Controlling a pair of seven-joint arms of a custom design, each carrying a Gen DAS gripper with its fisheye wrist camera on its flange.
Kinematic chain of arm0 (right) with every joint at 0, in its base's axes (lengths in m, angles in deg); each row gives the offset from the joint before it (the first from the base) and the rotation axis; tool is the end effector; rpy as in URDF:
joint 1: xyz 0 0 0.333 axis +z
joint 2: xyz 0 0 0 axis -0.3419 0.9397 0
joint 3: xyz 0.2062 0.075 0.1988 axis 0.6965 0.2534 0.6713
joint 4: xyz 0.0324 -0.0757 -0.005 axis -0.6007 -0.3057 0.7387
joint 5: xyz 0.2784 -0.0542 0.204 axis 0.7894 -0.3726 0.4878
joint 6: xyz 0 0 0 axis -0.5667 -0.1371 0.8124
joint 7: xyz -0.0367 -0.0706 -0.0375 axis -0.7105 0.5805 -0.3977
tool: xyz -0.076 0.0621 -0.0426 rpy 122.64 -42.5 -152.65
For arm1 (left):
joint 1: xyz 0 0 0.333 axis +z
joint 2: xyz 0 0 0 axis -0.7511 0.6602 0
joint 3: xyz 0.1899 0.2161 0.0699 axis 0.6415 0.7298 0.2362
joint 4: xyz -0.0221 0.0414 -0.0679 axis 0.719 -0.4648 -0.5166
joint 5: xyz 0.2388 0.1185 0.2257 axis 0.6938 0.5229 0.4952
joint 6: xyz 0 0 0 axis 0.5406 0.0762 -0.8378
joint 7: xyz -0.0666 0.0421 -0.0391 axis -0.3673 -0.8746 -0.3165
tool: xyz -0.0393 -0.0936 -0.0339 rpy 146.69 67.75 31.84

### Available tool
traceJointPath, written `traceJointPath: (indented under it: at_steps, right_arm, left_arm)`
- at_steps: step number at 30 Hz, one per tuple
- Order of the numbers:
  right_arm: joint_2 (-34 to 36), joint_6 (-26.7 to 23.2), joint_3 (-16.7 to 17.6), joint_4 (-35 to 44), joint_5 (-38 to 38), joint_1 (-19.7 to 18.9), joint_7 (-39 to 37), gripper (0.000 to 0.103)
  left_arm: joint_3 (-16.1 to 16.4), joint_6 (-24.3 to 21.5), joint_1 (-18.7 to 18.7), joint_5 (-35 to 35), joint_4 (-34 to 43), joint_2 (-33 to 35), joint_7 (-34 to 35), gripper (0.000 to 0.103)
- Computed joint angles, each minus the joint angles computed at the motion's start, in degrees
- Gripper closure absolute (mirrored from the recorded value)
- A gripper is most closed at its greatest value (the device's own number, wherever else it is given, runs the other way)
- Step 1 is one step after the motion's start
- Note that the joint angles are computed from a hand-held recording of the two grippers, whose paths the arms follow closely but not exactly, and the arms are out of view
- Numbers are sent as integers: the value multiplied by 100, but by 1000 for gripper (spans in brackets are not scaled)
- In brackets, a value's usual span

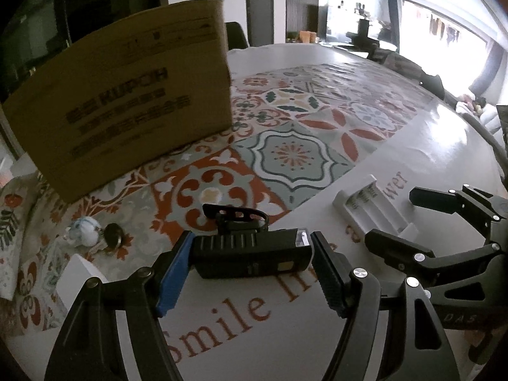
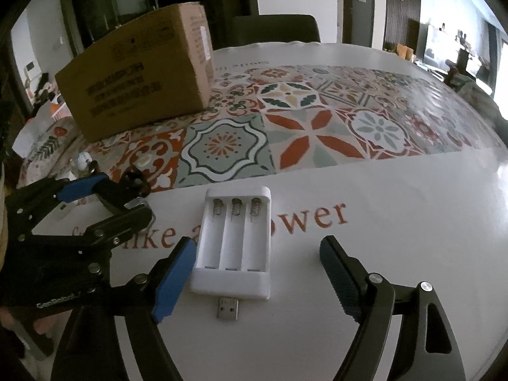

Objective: Organize rigid objects
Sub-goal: 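Close the left tool on the black charger while the right tool approaches the white battery charger, then close the right tool on the white battery charger and lift it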

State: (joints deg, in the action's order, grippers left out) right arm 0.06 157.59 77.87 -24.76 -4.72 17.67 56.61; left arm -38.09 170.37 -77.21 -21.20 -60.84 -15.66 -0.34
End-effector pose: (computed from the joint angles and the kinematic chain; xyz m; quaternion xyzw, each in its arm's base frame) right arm 0.6300 0.4123 0.3849 -0.6850 0.6565 -0.1886 0.2533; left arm 0.6706 -0.4044 0.3875 -0.5164 0.7856 -0.2769 0.1986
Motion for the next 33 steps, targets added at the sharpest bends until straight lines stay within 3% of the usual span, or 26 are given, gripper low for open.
traceJointPath:
  at_steps: [4, 7, 10, 22, 33]
  right_arm:
    - [204, -93, -9, 339, -14, 22, -82, 23]
    - [228, 5, 104, 344, 59, -40, -319, 29]
    - [148, 236, 106, 170, 108, -48, -404, 53]
    - [74, 368, -22, 38, 176, 60, -456, 54]
    - [3, 488, -140, 127, -119, 174, -322, 54]
  left_arm:
    - [70, 258, 42, 111, -526, -287, -277, 31]
    - [78, 340, 43, 215, -779, -425, -407, 31]
    - [-102, 477, 149, 112, -1037, -560, -411, 31]
    - [-103, 811, 208, 222, -1573, -840, -772, 31]
    - [162, 1115, 138, 672, -2270, -1411, -1539, 31]
